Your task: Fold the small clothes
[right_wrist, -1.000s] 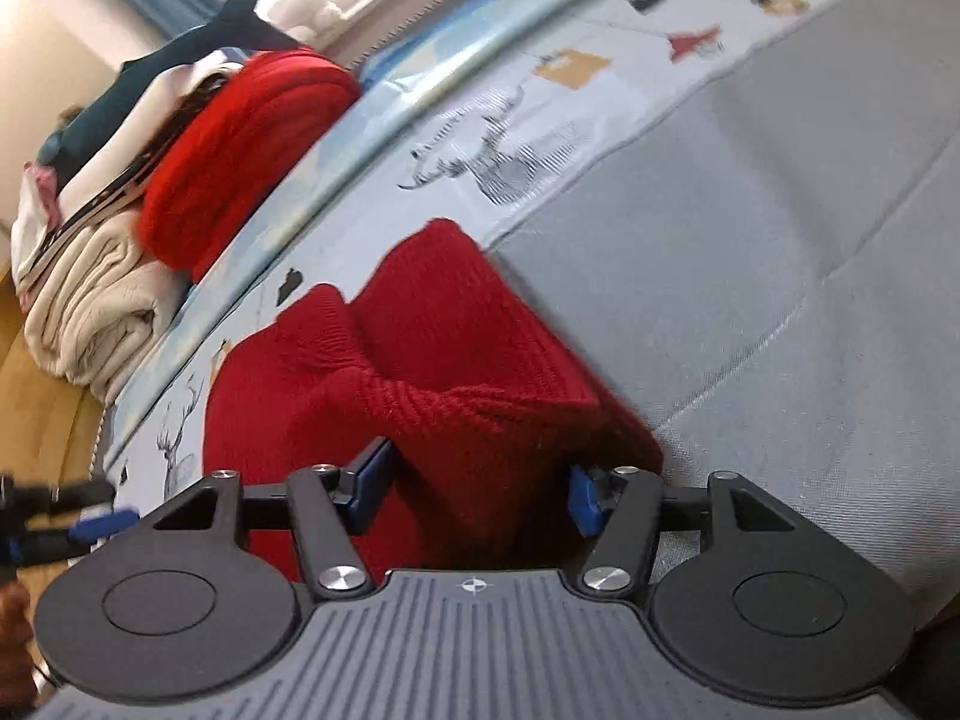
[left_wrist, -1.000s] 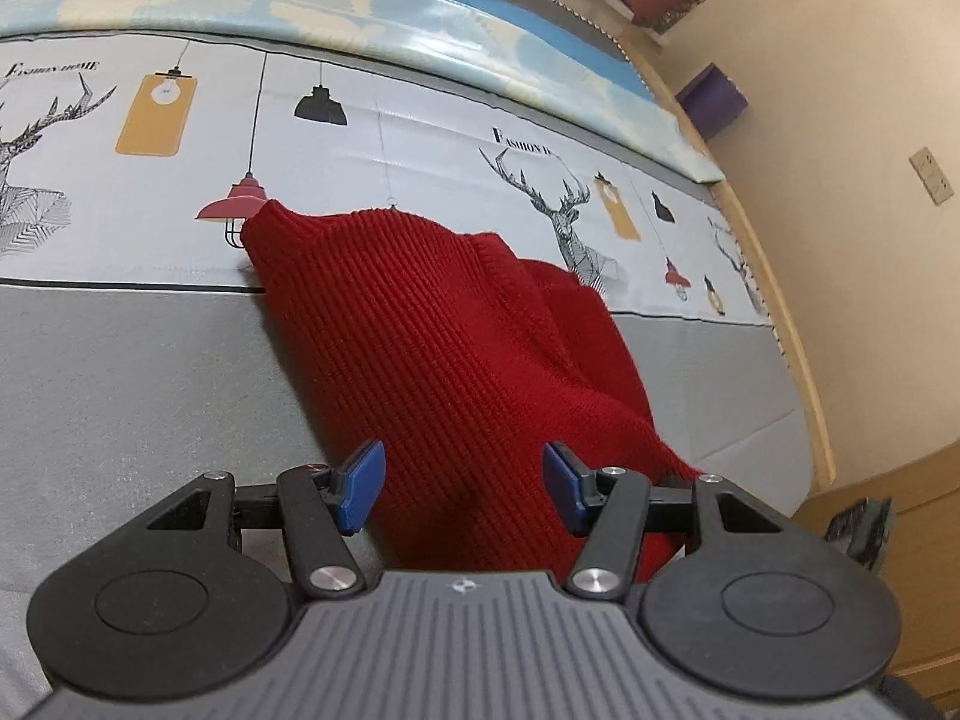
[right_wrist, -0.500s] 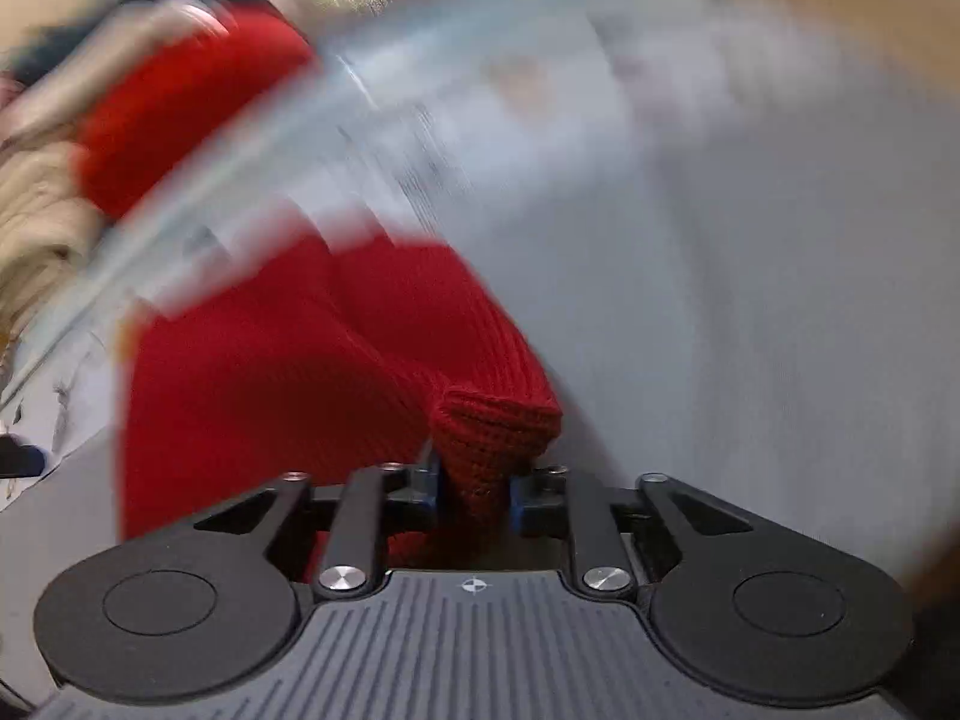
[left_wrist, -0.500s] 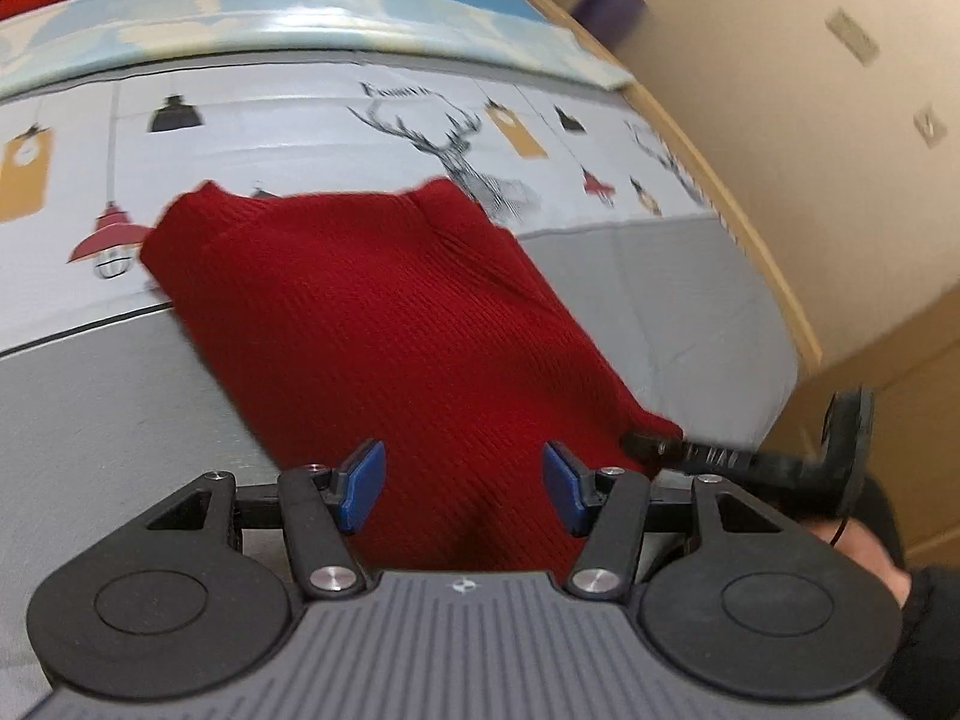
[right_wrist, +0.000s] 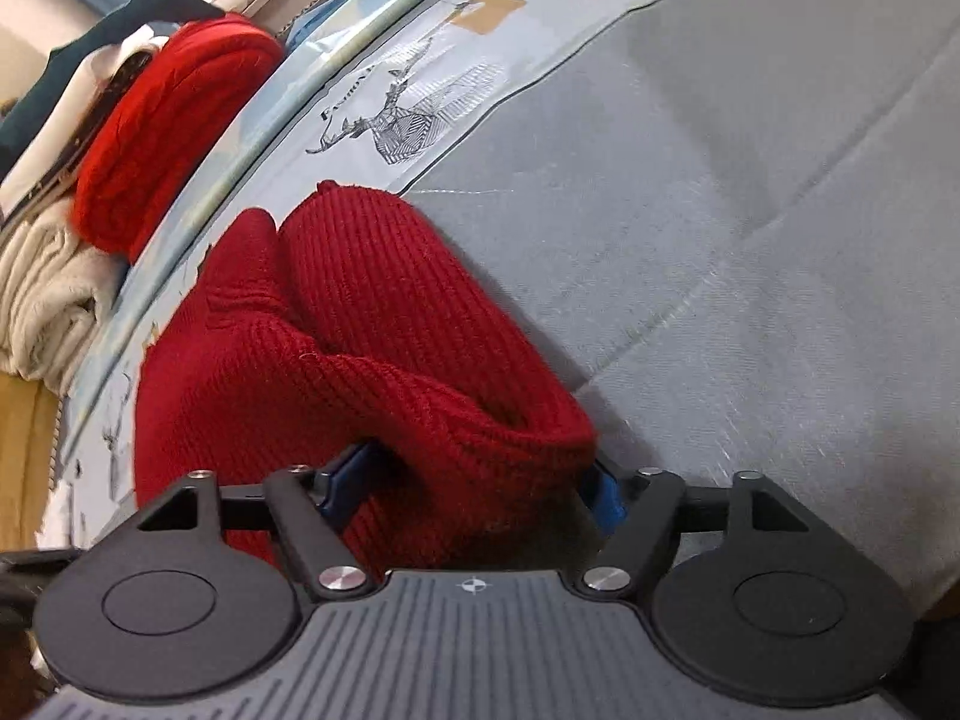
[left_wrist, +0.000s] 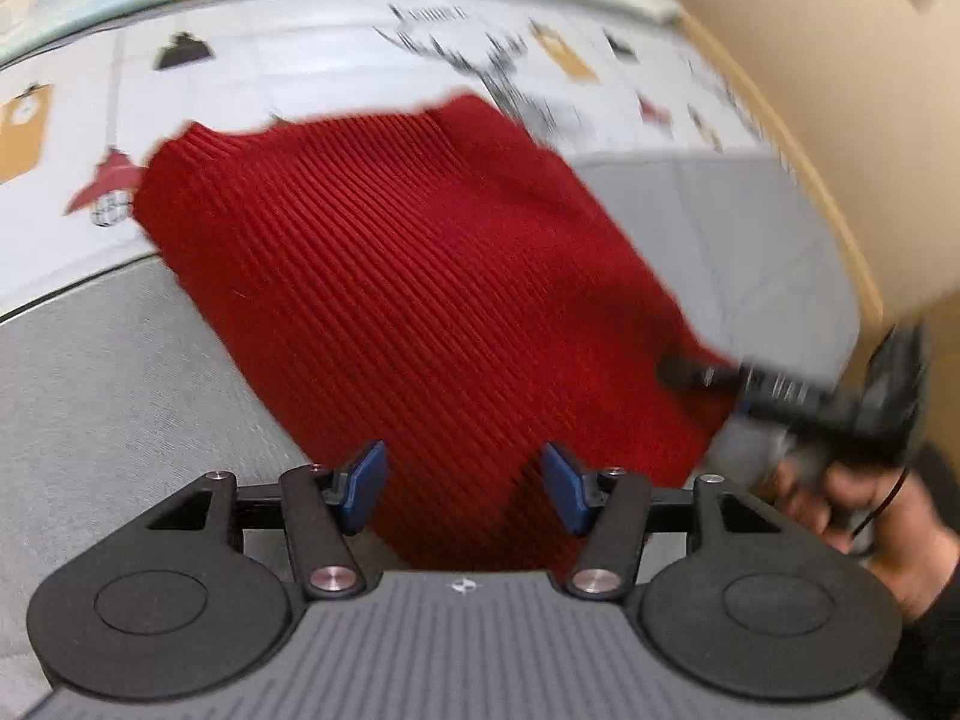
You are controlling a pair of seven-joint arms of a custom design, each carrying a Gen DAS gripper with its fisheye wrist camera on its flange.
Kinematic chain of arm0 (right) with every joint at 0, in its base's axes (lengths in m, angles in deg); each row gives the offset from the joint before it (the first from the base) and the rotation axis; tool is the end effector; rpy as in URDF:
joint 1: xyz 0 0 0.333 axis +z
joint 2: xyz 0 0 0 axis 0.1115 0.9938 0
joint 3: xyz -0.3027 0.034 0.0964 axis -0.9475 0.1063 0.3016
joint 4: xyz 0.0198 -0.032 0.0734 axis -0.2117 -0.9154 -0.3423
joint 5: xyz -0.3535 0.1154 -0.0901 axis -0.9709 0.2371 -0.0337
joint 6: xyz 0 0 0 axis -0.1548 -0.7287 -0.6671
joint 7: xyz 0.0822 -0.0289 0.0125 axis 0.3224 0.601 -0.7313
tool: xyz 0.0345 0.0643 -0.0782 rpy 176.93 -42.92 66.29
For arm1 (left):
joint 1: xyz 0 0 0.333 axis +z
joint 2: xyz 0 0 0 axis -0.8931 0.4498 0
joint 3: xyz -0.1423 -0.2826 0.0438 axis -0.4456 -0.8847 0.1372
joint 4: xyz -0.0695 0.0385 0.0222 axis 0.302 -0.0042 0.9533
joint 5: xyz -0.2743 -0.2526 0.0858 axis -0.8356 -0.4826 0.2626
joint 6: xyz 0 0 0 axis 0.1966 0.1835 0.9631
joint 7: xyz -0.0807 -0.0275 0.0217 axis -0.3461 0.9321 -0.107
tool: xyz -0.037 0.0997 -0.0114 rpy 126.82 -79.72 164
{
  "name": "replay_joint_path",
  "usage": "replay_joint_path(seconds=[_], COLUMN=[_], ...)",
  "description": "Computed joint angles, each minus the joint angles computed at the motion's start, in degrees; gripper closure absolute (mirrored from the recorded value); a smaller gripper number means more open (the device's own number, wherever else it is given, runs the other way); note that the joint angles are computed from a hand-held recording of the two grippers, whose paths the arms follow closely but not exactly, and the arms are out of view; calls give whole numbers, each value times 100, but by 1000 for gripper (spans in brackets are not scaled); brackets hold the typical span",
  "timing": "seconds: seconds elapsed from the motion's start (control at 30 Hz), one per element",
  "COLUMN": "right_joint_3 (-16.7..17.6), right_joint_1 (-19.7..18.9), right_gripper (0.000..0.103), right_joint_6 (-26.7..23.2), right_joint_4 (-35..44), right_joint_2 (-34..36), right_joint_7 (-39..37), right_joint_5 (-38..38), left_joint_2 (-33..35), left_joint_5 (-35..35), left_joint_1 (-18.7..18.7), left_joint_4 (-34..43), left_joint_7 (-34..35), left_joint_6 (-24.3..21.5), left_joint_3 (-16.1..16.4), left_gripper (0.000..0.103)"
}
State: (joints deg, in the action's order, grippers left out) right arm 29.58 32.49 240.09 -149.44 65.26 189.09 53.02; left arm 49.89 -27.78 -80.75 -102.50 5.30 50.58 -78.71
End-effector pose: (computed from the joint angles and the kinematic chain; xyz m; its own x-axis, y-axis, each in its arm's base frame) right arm 0.4516 0.2880 0.4975 -0.0115 -0.8310 -0.5561 -0.9085 0.2411 -0.3414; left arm 0.3745 -0.1644 0.5818 -0.0166 -0.9425 0.3338 -0.9352 -0.1035 -0.3386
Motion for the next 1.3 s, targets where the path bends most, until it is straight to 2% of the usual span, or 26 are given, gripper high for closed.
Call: replay_joint_path(seconds=[0.1, 0.17, 0.2, 0.23, 0.37, 0.47, 0.53, 0.6, 0.8, 0.9, 1.0, 1.07, 1.13, 1.23, 1.27, 1.3], right_joint_3=[-47, 55, 85, 87, 132, 65, -2, 29, 105, 85, 130, 144, 171, 140, 128, 122], right_joint_1=[105, 62, 66, 92, 192, 412, 575, 579, 284, 233, 176, 139, 80, 53, 47, 31], right_gripper=[26, 30, 35, 41, 48, 51, 52, 52, 48, 48, 48, 48, 48, 50, 50, 56], right_joint_6=[-27, 56, 93, 126, 214, 90, -118, -263, -287, -370, -605, -893, -1454, -2129, -2256, -2218], right_joint_4=[76, 86, 78, 62, 1, 67, 194, 288, 289, 397, 642, 920, 1329, 1896, 2028, 2065], right_joint_2=[109, 152, 152, 141, 58, 36, 79, 103, 18, -44, 16, 139, 288, 444, 450, 412], right_joint_7=[-317, -95, -41, -52, 60, -581, -1359, -1706, -816, -1007, -1246, -1315, -1213, -1576, -1743, -1788], right_joint_5=[504, 89, -33, 20, 105, 720, 1402, 1529, 704, 278, -444, -837, -1456, -1977, -2083, -2265], left_joint_2=[-129, -159, -149, -183, -377, -438, -495, -518, -548, -441, -177, -92, -106, -198, -221, -245], left_joint_5=[69, 197, 234, 241, 228, 307, 316, 313, 292, 379, 622, 750, 741, 740, 749, 788], left_joint_1=[102, 155, 178, 191, 259, 312, 314, 309, 267, 253, 259, 270, 284, 330, 342, 366], left_joint_4=[-108, -115, -87, -108, -219, -205, -230, -243, -260, -204, -24, 37, 35, -30, -46, -63], left_joint_7=[-108, -134, -83, -60, -71, -140, -138, -132, -129, -102, -48, -15, -20, -100, -128, -170], left_joint_6=[-80, -209, -247, -257, -234, -341, -372, -380, -292, -371, -801, -900, -840, -662, -583, -480], left_joint_3=[27, 9, 57, 78, 155, 135, 153, 165, 160, 105, -23, -102, -94, -84, -84, -101], left_gripper=[39, 36, 34, 34, 34, 34, 34, 34, 34, 34, 35, 35, 35, 35, 35, 35])
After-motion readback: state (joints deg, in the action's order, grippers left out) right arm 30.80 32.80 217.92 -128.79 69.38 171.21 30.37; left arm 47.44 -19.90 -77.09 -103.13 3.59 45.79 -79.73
